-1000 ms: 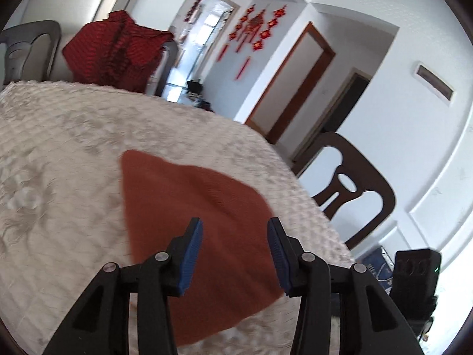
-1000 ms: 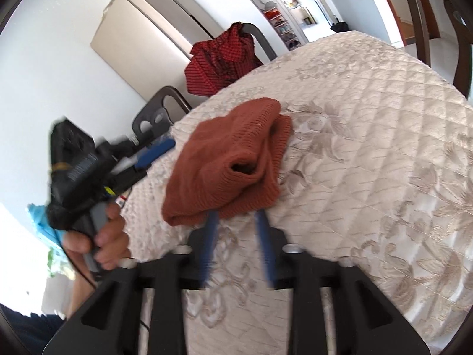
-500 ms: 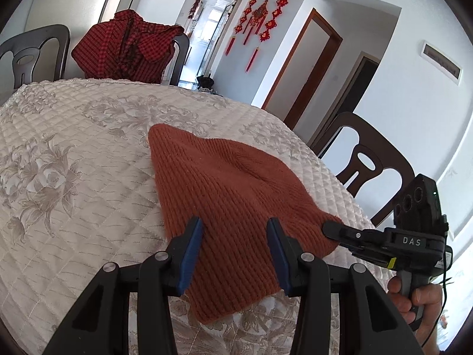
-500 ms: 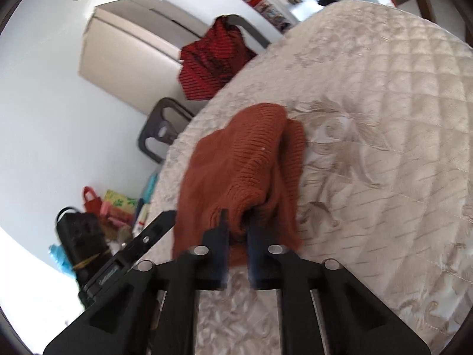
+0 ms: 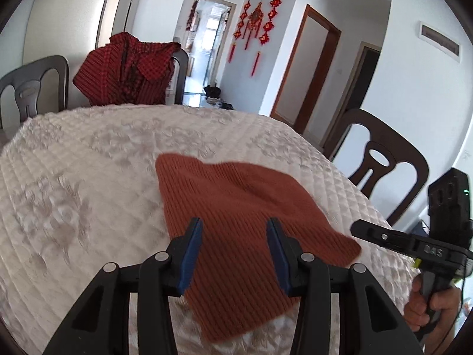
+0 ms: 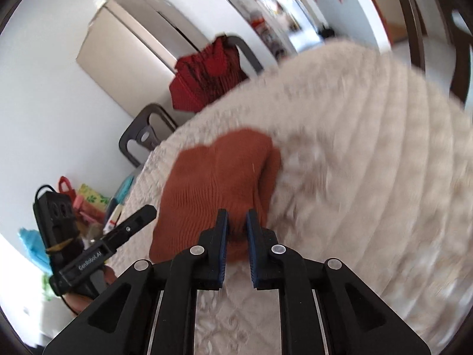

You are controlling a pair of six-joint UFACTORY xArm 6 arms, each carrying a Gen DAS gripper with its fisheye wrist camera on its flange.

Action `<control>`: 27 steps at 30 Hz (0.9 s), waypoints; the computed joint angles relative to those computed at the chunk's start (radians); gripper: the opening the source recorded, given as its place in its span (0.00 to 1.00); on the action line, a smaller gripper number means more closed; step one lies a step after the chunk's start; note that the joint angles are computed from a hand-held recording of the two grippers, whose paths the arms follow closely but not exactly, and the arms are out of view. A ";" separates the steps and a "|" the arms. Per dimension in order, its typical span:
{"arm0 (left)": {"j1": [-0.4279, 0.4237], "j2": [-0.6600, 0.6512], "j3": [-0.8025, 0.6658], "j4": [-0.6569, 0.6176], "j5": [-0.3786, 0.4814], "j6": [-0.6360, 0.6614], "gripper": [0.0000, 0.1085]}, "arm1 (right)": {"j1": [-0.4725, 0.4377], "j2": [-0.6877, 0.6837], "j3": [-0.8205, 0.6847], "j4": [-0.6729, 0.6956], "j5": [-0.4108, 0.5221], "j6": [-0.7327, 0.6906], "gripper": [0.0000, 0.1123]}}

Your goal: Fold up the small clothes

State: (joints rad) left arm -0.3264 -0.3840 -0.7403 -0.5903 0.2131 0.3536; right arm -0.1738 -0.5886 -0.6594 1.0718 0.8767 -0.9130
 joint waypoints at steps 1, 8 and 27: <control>-0.001 0.028 -0.023 0.008 -0.008 -0.007 0.44 | 0.013 0.005 -0.011 0.003 -0.011 -0.009 0.11; 0.022 0.097 -0.009 0.317 -0.031 -0.253 0.44 | 0.135 0.149 -0.063 -0.087 -0.131 -0.023 0.09; 0.044 0.055 -0.032 0.320 0.058 -0.248 0.45 | 0.175 0.214 -0.164 -0.194 -0.189 0.043 0.11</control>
